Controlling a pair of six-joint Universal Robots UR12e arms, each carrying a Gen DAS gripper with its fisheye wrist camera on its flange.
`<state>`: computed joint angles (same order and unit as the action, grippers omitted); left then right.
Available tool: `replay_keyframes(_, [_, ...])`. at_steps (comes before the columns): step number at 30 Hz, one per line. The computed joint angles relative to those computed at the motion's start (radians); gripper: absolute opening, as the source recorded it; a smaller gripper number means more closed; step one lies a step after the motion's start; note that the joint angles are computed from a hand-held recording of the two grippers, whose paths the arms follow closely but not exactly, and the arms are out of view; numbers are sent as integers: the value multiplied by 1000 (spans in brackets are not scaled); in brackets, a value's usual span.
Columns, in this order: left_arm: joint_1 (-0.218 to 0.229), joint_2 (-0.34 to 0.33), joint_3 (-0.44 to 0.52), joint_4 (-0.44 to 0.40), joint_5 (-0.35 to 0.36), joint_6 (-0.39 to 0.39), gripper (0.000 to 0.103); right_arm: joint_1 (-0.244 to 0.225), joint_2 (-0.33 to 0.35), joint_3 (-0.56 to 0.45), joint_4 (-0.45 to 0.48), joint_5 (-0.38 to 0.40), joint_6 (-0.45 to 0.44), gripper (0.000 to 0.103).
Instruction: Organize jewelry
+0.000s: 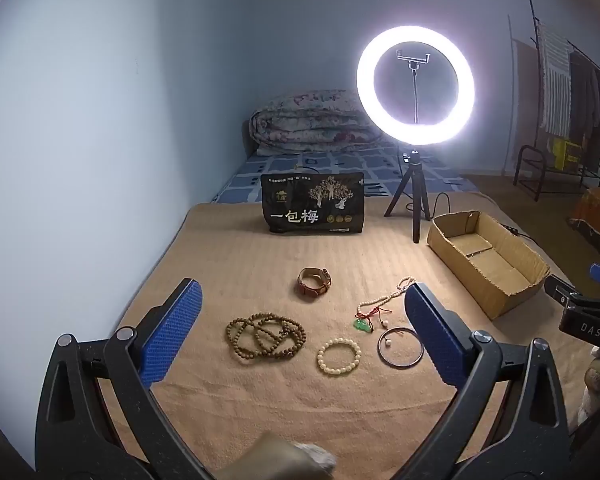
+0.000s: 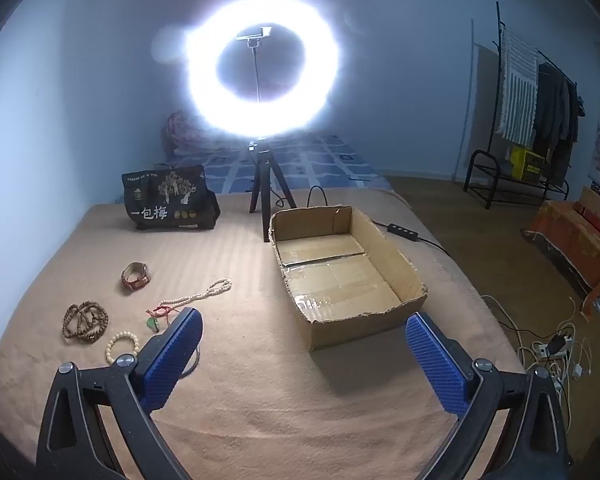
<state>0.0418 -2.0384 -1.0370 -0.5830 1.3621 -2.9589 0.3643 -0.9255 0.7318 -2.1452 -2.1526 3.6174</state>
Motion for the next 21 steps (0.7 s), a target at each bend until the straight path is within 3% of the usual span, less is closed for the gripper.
replay_keyframes(6, [0,-8,20,-31,-2,-21,103,-1,-2,0,1,2,-1,103])
replay_keyframes(7, [0,-1,-1,10,-2,1,103,-2,-3,1,1,2,-5,103])
replay_keyframes(21, [1,3,-1,8,-9,-14,103,6,1,-10,8,-30,-8,103])
